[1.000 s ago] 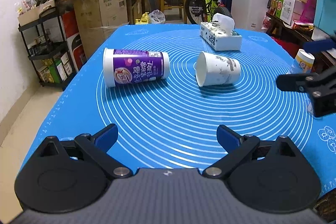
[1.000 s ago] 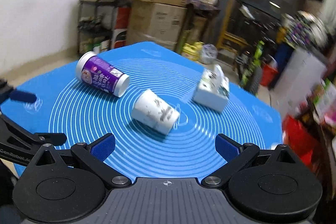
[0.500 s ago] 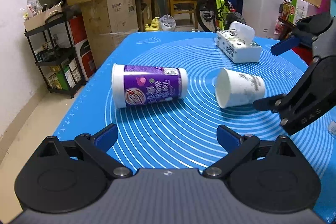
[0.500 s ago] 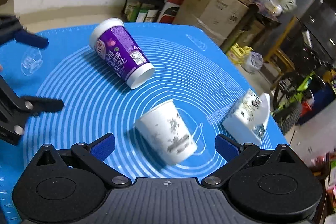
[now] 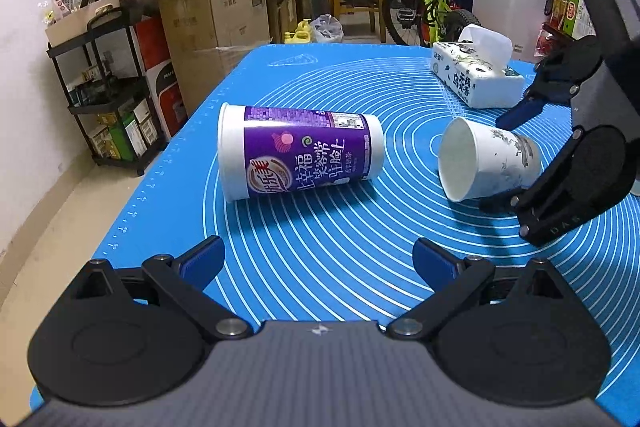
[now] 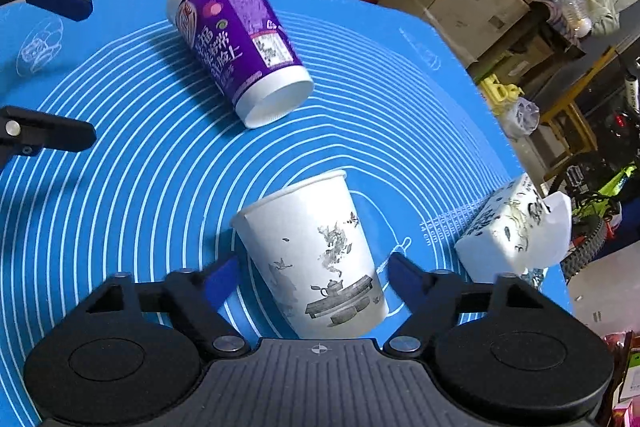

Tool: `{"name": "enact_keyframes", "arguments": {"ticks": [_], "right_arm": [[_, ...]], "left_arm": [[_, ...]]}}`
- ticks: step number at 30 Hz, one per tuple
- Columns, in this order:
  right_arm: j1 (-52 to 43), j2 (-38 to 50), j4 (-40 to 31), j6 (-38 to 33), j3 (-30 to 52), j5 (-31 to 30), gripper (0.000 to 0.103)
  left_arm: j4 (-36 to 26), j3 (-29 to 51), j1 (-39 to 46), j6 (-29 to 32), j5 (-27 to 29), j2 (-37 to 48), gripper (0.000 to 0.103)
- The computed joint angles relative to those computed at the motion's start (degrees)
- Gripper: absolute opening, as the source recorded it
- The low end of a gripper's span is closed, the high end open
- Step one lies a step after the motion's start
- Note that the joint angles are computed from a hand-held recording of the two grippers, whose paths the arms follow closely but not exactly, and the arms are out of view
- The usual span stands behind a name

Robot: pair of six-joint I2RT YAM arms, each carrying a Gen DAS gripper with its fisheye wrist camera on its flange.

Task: Flip cup upside down
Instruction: 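Move the right tool to the white drawn cup and close around its body, then lift the white cup with the right tool toward the left tool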

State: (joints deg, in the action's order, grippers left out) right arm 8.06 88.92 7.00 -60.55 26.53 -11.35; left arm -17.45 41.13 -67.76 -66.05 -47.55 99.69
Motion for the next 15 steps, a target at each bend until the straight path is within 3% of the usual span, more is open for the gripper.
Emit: {"name": "enact_keyframes", "arguments": {"ticks": [8, 15], "right_arm": [[-1.5, -1.4, 2.8, -2.5, -2.8, -2.1, 0.065], [-7.7, -13.7, -7.1, -5.2, -5.9, -9.1, 0.065]], "left_arm": [[-1.4, -0.1, -0.7, -1.3, -0.1, -0.6, 0.099], [-5.1, 1.0, -3.3, -3.8, -1.1, -1.5, 0.099]]}}
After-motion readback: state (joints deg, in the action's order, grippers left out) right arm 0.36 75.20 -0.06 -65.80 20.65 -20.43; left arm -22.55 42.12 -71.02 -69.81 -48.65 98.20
